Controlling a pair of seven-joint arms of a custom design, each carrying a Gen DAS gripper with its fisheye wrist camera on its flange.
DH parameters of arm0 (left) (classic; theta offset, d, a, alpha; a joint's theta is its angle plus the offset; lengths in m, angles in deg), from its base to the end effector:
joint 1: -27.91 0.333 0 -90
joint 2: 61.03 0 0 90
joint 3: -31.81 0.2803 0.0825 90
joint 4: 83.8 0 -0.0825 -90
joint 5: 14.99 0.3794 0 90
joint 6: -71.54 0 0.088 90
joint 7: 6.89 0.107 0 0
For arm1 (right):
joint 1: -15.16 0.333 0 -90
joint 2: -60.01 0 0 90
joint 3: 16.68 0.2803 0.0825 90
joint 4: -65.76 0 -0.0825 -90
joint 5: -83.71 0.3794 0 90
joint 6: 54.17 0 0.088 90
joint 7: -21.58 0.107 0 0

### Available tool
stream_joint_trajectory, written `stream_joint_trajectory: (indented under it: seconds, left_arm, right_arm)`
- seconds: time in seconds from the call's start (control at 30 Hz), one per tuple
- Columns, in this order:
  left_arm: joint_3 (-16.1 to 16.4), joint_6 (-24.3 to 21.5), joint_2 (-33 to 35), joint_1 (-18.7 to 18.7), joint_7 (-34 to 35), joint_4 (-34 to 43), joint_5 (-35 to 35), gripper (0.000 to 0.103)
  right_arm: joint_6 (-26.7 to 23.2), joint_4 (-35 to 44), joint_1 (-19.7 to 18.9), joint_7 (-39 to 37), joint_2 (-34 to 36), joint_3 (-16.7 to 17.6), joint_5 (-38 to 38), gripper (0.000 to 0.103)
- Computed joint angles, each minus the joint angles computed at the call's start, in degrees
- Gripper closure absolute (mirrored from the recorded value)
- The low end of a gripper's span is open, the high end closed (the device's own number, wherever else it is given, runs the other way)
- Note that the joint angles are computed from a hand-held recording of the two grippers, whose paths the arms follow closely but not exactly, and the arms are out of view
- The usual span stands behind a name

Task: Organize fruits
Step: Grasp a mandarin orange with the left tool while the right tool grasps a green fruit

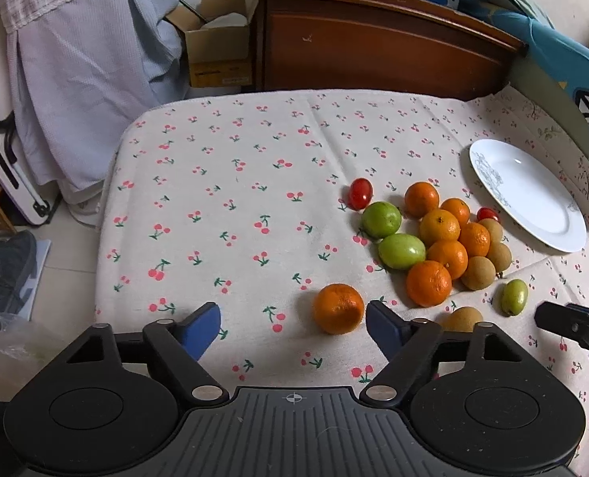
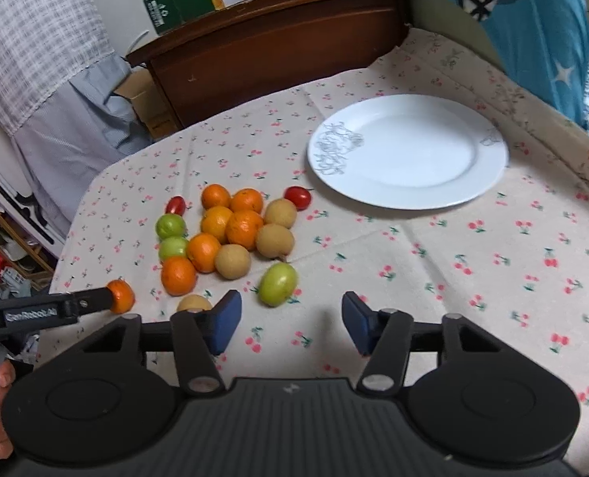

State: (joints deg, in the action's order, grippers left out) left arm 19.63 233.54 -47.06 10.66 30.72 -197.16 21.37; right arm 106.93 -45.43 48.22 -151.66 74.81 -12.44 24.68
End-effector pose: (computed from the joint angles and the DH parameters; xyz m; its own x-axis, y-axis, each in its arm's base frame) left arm 0.5340 -0.3287 0.3796 -0.1545 -0.9833 0.0958 -0.7831 0.0627 -0.6187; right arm 0.4745 0.4110 0.3719 -0.0343 -0.9539 -0.2982 -0.7209 0.2303 -0.6537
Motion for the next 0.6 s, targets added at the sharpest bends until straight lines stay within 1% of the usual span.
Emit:
stream_joint_trajectory:
  seconds: [0.1,0.17,0.2,0.23,0.3,0.37,0.47,0.5,0.57,0.6]
  left_arm:
    - [0.13,-0.33,0.90,-0.37,0.26,0.84,0.74,0.029]
    - [0.52,-0.77,1.32,-0.82,-0.39,1.32,1.85,0.029]
    - [0.51,-0.27,1.52,-0.74,-0.50,1.36,1.85,0.029]
    - [0.50,-0.07,1.76,-0.71,-0.54,1.52,1.84,0.031]
    - [0.50,0.24,2.27,-0.76,-0.22,1.86,2.11,0.036]
    - [0.81,0.49,2.68,-1.15,-0.44,2.15,3.11,0.040]
    - [0.21,1.85,3.10,-0.63,1.08,2.08,2.17,0.044]
    - [0.10,2.19,3.26,-0.53,1.57,2.11,1.89,0.046]
    - [0.40,2.09,3.61,-0.94,1.69,2.43,2.28,0.058]
    - [0.64,1.96,3.73,-1.21,1.52,2.57,2.68,0.059]
  right_arm:
    - [0.49,1.91,-0.03,-1.25,2.00,-0.12,0.19,0.058]
    - [1.31,2.72,-0.02,-1.68,3.03,-0.40,0.91,0.058]
    - [1.36,3.08,0.22,-1.56,3.43,-0.70,0.86,0.058]
    - [1.20,3.42,0.50,-1.48,3.77,-1.00,0.70,0.058]
    - [1.06,3.89,0.53,-2.27,4.37,-1.08,1.55,0.063]
    - [1.92,3.94,0.47,-2.53,4.73,-1.24,2.43,0.065]
    - [1.61,4.62,1.25,-2.39,5.24,-1.96,1.76,0.066]
    - [1.51,4.93,1.34,-2.67,5.50,-2.02,1.75,0.069]
    - [1.54,5.24,1.59,-2.61,5.79,-2.30,1.49,0.071]
    - [1.42,5.42,1.82,-2.36,5.91,-2.53,1.09,0.073]
